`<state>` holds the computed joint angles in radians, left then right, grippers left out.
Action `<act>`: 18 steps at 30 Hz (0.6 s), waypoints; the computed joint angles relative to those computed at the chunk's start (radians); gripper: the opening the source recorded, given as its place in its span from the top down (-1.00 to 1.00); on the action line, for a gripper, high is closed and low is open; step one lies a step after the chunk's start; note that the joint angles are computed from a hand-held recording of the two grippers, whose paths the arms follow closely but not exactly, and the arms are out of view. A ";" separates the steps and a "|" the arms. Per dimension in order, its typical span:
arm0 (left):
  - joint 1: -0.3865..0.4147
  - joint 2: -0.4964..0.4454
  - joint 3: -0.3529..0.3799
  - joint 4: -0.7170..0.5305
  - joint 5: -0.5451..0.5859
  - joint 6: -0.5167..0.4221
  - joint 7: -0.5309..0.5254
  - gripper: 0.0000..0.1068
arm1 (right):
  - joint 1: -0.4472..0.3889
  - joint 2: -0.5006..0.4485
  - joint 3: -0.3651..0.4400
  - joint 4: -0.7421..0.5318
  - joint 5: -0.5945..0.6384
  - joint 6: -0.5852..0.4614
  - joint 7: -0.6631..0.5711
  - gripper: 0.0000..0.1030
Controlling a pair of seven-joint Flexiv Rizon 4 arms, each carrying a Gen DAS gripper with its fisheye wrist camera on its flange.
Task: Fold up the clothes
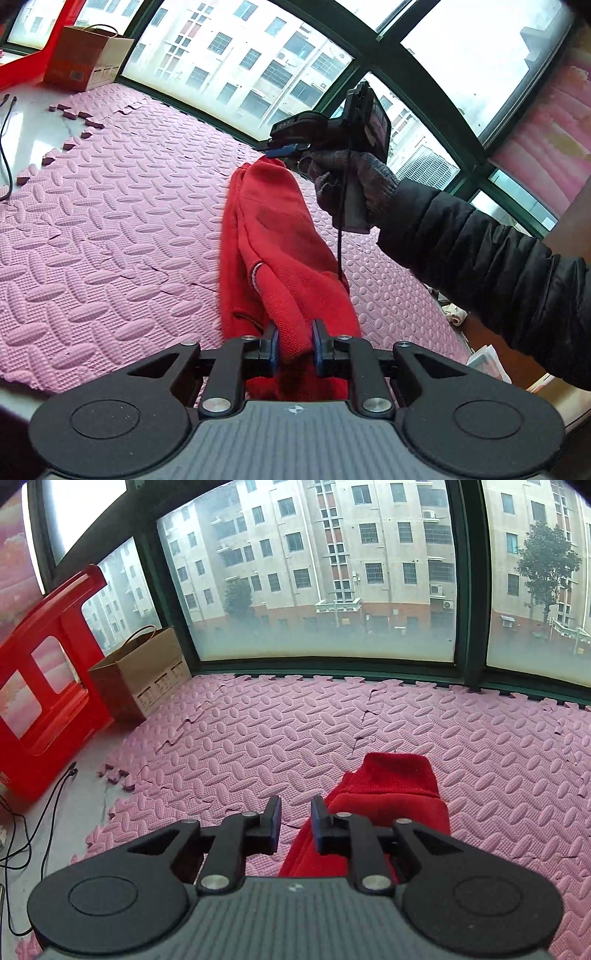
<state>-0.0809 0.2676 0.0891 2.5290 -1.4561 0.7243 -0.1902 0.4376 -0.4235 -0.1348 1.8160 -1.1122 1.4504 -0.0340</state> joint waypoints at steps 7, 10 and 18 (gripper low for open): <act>0.019 0.016 0.014 0.001 -0.016 0.004 0.071 0.19 | -0.062 0.097 0.068 0.091 0.057 -0.106 -0.124 0.63; 0.019 0.007 0.007 -0.013 -0.025 0.016 0.065 0.08 | -0.083 0.100 0.079 0.101 0.056 -0.105 -0.127 0.61; -0.010 -0.042 -0.024 -0.045 -0.019 0.034 0.025 0.18 | -0.055 -0.038 0.095 -0.024 0.185 -0.057 -0.224 0.52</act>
